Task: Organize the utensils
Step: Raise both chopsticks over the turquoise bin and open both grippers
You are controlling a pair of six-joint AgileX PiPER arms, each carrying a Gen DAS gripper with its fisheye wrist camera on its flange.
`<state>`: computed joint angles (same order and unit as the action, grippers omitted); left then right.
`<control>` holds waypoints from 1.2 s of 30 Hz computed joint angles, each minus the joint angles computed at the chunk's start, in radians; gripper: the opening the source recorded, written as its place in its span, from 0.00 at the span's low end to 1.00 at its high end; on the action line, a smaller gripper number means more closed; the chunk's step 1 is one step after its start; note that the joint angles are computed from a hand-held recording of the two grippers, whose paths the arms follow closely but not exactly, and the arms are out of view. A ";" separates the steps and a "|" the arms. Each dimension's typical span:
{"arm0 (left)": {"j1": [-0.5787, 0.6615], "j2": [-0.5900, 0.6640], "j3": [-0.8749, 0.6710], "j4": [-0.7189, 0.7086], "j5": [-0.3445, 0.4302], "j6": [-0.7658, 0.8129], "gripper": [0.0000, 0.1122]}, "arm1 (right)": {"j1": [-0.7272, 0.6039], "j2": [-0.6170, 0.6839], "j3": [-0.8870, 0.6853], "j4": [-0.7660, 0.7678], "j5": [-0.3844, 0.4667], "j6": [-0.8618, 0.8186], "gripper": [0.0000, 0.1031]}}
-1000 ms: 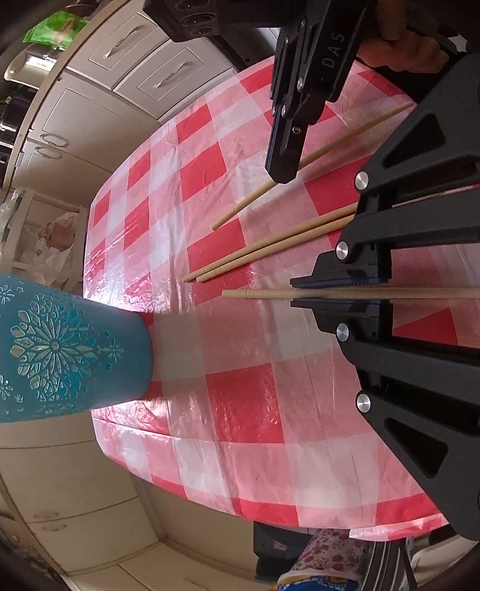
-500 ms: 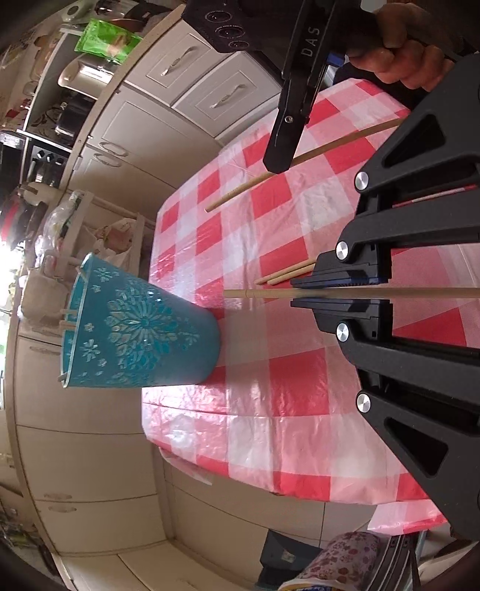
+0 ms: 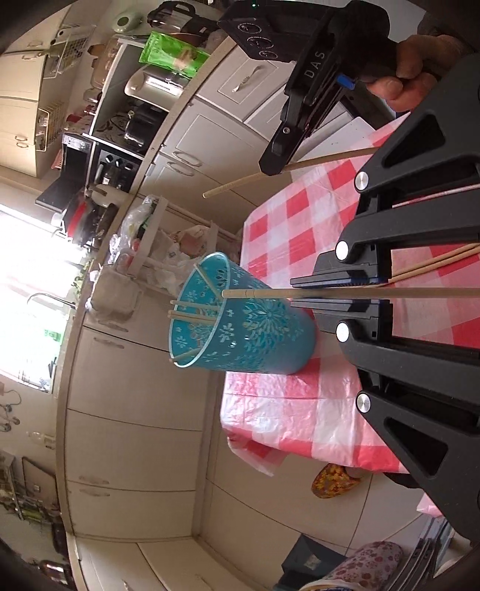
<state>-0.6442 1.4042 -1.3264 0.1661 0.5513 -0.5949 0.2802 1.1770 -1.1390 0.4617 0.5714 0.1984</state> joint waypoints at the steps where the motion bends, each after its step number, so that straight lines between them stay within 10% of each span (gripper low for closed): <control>1: 0.004 0.001 -0.014 0.004 -0.003 0.000 0.04 | 0.011 0.013 -0.025 -0.030 -0.017 0.025 0.06; 24: 0.176 0.285 -0.500 -0.018 -0.178 -0.055 0.04 | 0.072 0.423 -0.490 -0.753 -0.238 0.596 0.06; 36: 0.161 0.479 -0.634 0.408 -0.231 -0.475 0.04 | 0.073 0.582 -0.551 -0.880 -0.290 0.694 0.06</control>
<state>-0.4831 1.8832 -1.9607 0.5743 0.3205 -1.0696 0.3535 1.7591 -1.6898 -0.4180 0.2813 0.8922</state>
